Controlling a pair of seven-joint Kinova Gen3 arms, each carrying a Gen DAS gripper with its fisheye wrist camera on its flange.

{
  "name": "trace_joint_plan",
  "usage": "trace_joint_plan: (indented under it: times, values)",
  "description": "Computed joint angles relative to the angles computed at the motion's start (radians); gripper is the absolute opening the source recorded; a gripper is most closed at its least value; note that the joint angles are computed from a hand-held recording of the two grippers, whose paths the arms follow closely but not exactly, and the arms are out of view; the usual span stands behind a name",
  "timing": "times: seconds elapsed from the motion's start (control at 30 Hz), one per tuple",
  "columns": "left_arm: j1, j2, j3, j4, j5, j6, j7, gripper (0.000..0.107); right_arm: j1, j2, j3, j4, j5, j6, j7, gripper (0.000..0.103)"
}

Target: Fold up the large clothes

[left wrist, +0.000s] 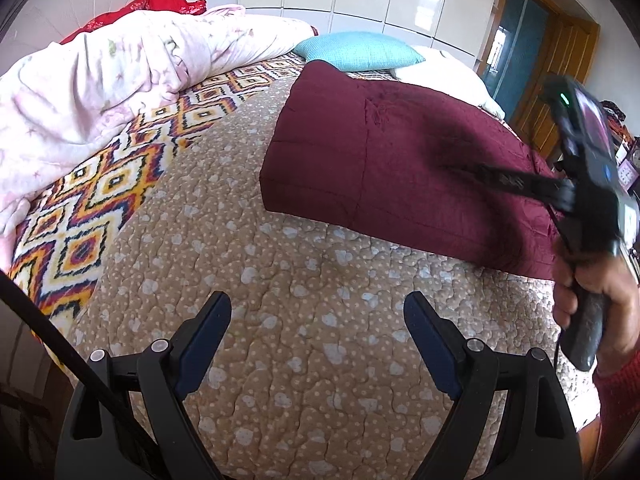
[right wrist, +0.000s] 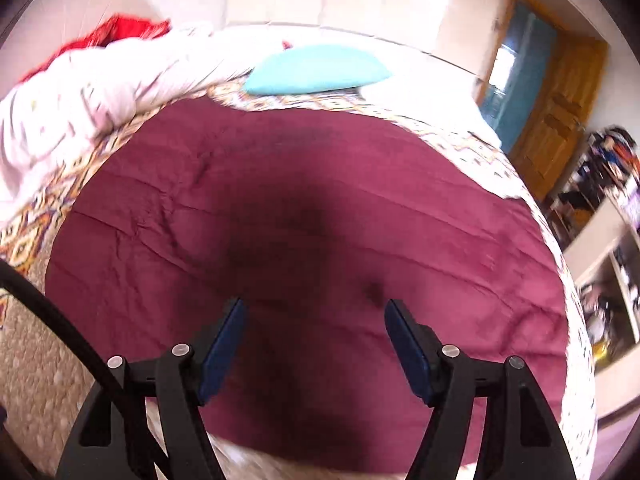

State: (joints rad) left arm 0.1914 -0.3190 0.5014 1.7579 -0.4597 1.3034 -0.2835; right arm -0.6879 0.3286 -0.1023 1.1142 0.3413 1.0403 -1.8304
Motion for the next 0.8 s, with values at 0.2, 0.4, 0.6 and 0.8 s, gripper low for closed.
trace_joint_plan:
  times: [0.2, 0.4, 0.6, 0.8]
  values:
    - [0.006, 0.02, 0.063, -0.043, -0.042, 0.055, 0.023, 0.087, 0.175, -0.039, 0.027, 0.108, -0.135, 0.008, -0.033, 0.075]
    - [0.047, 0.058, 0.094, -0.082, -0.084, 0.103, 0.057, 0.087, 0.241, -0.167, 0.023, 0.251, -0.1, -0.043, -0.046, 0.076]
    - [0.124, 0.116, 0.121, -0.127, -0.146, 0.16, 0.096, 0.087, 0.28, -0.296, -0.015, 0.367, -0.083, -0.069, -0.016, 0.076]
    - [0.203, 0.165, 0.125, -0.153, -0.203, 0.213, 0.135, 0.087, 0.305, -0.394, -0.071, 0.445, -0.108, -0.067, 0.01, 0.076]
